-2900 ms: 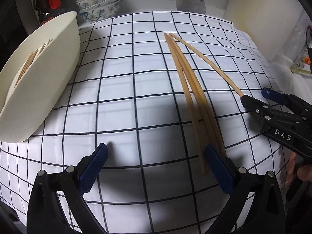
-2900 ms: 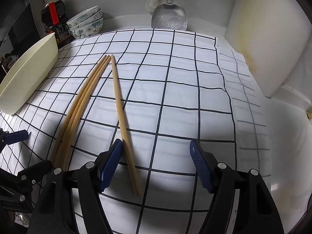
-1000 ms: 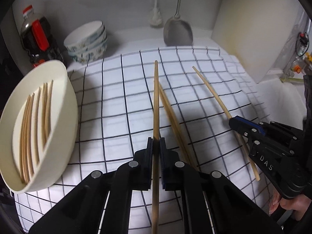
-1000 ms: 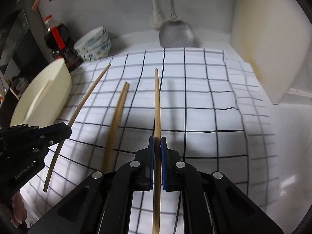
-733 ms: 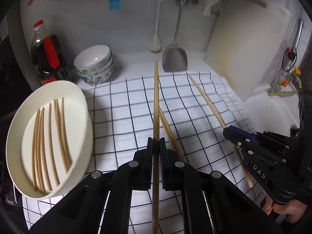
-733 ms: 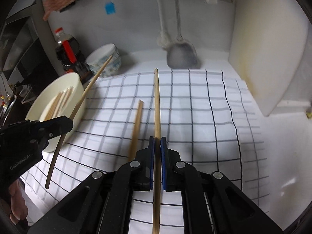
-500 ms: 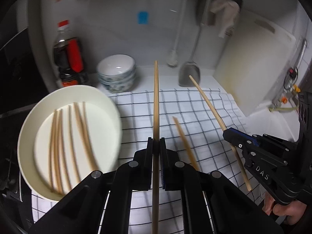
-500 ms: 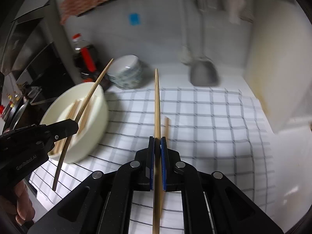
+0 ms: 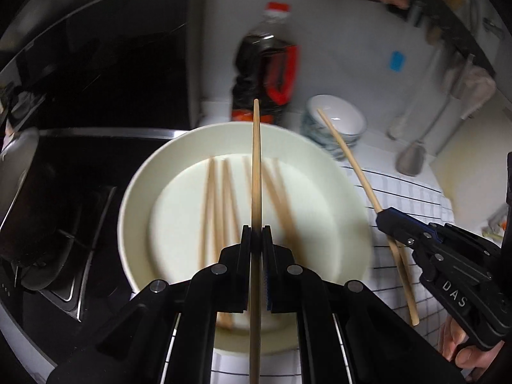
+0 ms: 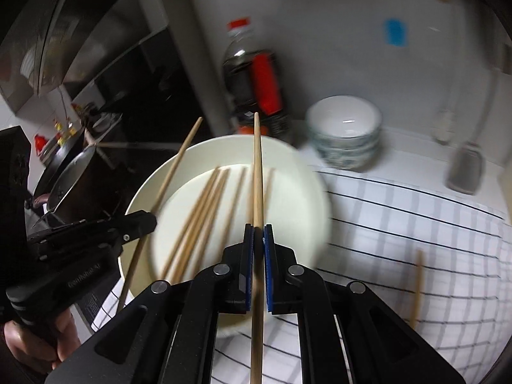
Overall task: Organize utensils
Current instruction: 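Lift both held chopsticks and carry them over the white basin, then lower both chopsticks into the basin and open both tools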
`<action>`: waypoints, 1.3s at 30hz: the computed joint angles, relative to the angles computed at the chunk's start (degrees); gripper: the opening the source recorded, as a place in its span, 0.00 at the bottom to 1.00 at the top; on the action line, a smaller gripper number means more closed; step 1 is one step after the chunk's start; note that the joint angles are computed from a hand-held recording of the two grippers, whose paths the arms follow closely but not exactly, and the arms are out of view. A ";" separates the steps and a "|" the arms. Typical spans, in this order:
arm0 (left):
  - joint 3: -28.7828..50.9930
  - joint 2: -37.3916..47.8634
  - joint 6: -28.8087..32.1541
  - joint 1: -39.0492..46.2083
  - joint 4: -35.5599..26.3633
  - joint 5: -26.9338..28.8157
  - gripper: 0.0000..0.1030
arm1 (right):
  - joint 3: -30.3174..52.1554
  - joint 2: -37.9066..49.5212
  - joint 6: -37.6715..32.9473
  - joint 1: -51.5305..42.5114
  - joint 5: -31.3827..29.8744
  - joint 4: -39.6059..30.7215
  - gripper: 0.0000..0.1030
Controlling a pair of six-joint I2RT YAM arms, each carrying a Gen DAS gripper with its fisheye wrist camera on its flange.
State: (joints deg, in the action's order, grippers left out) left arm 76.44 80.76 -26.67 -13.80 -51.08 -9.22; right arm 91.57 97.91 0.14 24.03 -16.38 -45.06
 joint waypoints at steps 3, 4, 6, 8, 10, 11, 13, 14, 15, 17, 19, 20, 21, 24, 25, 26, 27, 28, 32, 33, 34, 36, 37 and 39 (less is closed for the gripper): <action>-1.45 0.91 0.95 3.91 1.16 2.71 0.07 | 5.58 5.83 1.82 2.98 0.53 -1.85 0.06; -2.00 1.16 1.03 4.68 1.65 3.40 0.07 | 6.99 7.42 2.37 3.53 0.73 -2.48 0.06; -2.99 1.64 1.87 6.47 2.91 5.30 0.07 | 10.30 10.80 3.85 4.62 0.97 -4.16 0.06; -3.44 2.73 2.55 7.41 3.91 5.83 0.07 | 13.78 14.31 4.55 5.32 0.80 -6.18 0.06; -3.30 4.06 3.54 8.50 4.19 6.88 0.07 | 16.00 16.49 5.23 5.74 1.39 -7.52 0.06; -3.16 4.82 3.99 9.09 4.25 7.42 0.07 | 17.43 17.90 5.89 5.81 1.19 -8.27 0.06; -2.75 6.01 4.33 9.51 4.12 7.82 0.07 | 19.22 19.63 7.13 5.89 1.56 -9.18 0.06; -2.56 6.60 4.38 9.64 4.21 7.95 0.07 | 19.79 20.25 7.45 5.91 1.73 -9.60 0.06; -2.69 6.83 4.50 9.80 4.29 8.11 0.07 | 20.61 21.02 7.86 5.91 1.75 -10.31 0.06; -2.59 7.65 4.61 9.98 4.33 8.14 0.07 | 21.33 21.82 8.22 6.04 2.37 -10.98 0.06; -2.76 8.00 4.91 10.25 4.28 8.24 0.08 | 21.08 22.00 8.15 6.04 2.70 -11.02 0.06; -2.67 8.22 4.97 10.33 4.13 8.25 0.08 | 21.57 22.44 8.05 6.00 2.70 -11.40 0.06; -2.58 8.43 4.93 10.44 3.94 8.47 0.08 | 21.55 22.47 8.01 5.97 2.89 -11.45 0.10; -2.75 7.87 4.39 10.95 3.63 8.57 0.10 | 20.56 21.69 8.01 5.83 3.37 -10.22 0.21; -2.87 7.50 4.27 11.09 3.52 8.30 0.19 | 19.91 21.08 7.61 5.90 4.19 -9.79 0.21; -3.13 6.88 3.84 11.15 3.20 7.34 0.33 | 19.39 20.54 7.20 5.89 4.73 -9.51 0.21; -3.29 6.36 3.42 11.16 3.00 6.45 0.41 | 19.21 20.22 6.97 5.81 4.80 -9.43 0.21; -3.87 5.36 2.92 11.18 3.10 5.45 0.56 | 18.52 19.50 6.73 5.73 4.82 -9.11 0.21; -5.58 1.95 2.71 11.04 3.45 3.24 0.70 | 15.58 16.87 6.03 5.46 5.20 -7.92 0.26; -5.67 1.54 3.01 10.98 3.05 3.34 0.70 | 14.88 16.25 5.92 5.36 5.18 -7.71 0.26; -5.78 1.15 3.08 10.87 2.60 3.17 0.72 | 14.29 15.67 5.80 5.38 5.44 -7.52 0.26; -6.16 0.20 3.06 10.79 2.01 2.93 0.76 | 13.10 14.55 5.43 5.48 5.85 -7.09 0.29; -6.40 -0.36 2.89 10.73 1.73 2.80 0.78 | 12.29 13.84 5.29 5.44 5.87 -6.84 0.30; -6.77 -1.36 2.43 10.41 1.14 2.32 0.80 | 10.81 12.44 5.12 4.98 5.50 -6.46 0.36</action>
State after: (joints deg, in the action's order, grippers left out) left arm 69.67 79.40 -24.24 -3.39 -49.94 -6.90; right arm 102.38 110.35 5.26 29.01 -10.88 -51.52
